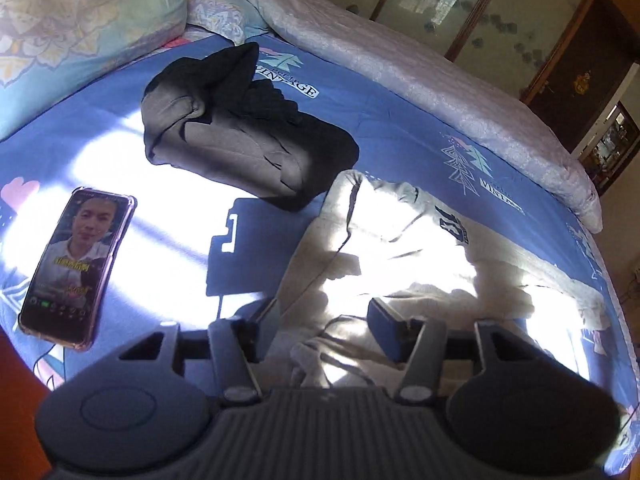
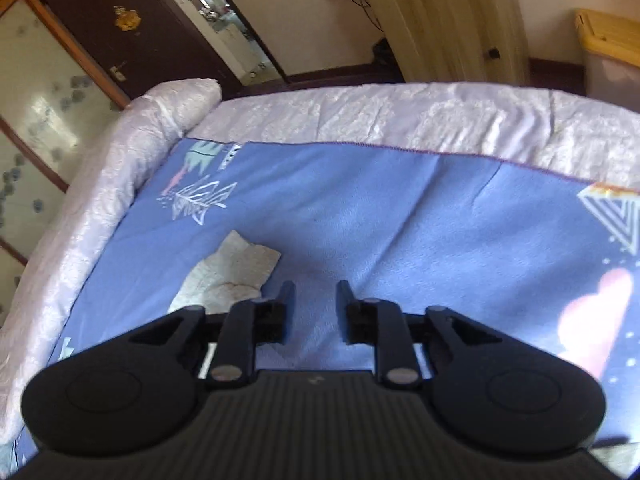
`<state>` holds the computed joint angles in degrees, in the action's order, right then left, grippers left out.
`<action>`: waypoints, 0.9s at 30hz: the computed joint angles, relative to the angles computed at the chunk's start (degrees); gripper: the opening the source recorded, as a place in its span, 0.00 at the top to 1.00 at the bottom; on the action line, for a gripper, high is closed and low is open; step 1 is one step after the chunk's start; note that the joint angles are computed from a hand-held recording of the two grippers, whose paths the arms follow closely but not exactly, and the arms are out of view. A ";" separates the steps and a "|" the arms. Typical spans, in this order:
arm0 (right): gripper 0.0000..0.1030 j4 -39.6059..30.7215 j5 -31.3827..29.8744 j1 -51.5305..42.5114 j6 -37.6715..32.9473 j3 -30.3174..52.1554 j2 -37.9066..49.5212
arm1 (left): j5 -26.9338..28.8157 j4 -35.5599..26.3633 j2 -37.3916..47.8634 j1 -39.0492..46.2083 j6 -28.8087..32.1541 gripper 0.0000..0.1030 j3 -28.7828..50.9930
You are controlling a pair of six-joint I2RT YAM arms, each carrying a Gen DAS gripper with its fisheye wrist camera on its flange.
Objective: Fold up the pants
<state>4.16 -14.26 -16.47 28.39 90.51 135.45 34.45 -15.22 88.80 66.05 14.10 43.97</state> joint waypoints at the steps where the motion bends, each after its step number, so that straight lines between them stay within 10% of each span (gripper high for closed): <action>1: 0.49 3.09 -2.45 -1.51 -1.85 -6.15 -3.82 | 0.83 -0.59 -0.13 1.07 0.63 0.47 -0.45; 12: 0.49 12.90 -25.68 -20.79 -17.46 -44.20 -22.22 | 11.49 -9.24 8.28 10.01 4.85 0.42 -1.15; 20: 0.49 22.54 -32.01 -24.22 -10.93 -52.72 -19.05 | 17.41 -11.99 13.44 10.01 5.14 0.31 -1.25; 27: 0.56 24.99 -31.71 -22.24 -8.61 -50.89 -15.06 | 17.01 -1.80 13.80 4.87 -3.80 0.36 -5.18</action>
